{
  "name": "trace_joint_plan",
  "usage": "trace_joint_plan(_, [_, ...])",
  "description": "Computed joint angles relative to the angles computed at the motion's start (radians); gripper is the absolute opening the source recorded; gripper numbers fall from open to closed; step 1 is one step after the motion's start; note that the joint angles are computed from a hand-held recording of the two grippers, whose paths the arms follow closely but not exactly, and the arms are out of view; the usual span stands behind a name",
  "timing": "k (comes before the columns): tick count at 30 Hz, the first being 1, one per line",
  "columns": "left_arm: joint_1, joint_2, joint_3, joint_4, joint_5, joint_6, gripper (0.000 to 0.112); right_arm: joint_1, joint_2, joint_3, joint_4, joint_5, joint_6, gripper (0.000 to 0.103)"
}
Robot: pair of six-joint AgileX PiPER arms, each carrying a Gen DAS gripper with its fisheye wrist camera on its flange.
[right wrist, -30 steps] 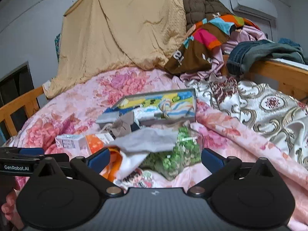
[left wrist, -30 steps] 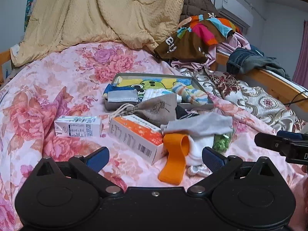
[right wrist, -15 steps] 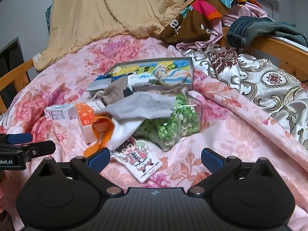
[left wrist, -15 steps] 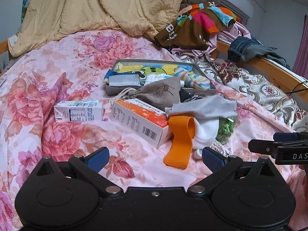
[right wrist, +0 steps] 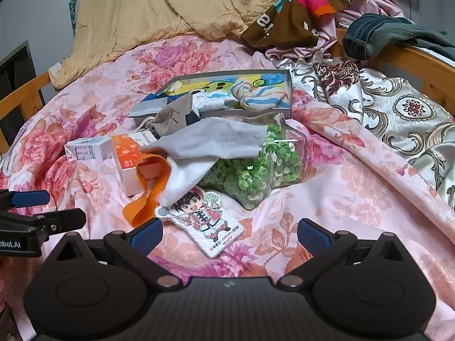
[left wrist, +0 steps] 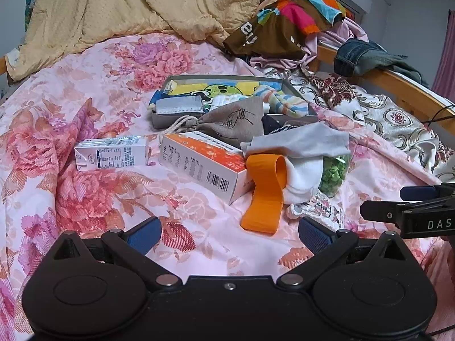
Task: Organize soft objects
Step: 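Grasp the orange strap with the left tool while the right tool grasps the cartoon card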
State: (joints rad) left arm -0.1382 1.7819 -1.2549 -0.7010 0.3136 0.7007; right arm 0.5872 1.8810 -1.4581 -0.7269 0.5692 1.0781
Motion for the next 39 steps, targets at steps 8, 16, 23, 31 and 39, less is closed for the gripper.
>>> trace_joint_plan(8, [-0.015,0.041,-0.061,0.046,0.021,0.002,0.102,-0.004,0.014,-0.019,0.042,0.014,-0.041,0.103])
trace_joint_plan(16, [-0.012,0.115,-0.169,0.025,0.077,0.054,0.102,-0.009,0.047,-0.065,0.104,0.046,-0.111,0.103])
trace_joint_plan(23, [0.009,0.143,-0.178,-0.055,0.072,0.118,0.102,-0.010,0.088,-0.122,0.178,0.080,-0.211,0.103])
trace_joint_plan(31, [0.021,0.212,-0.278,-0.030,0.190,0.115,0.102,-0.022,0.116,-0.161,0.234,0.105,-0.265,0.103])
trace_joint_plan(39, [0.026,0.303,-0.412,0.023,0.316,0.048,0.102,-0.077,0.159,-0.226,0.404,0.116,-0.380,0.103])
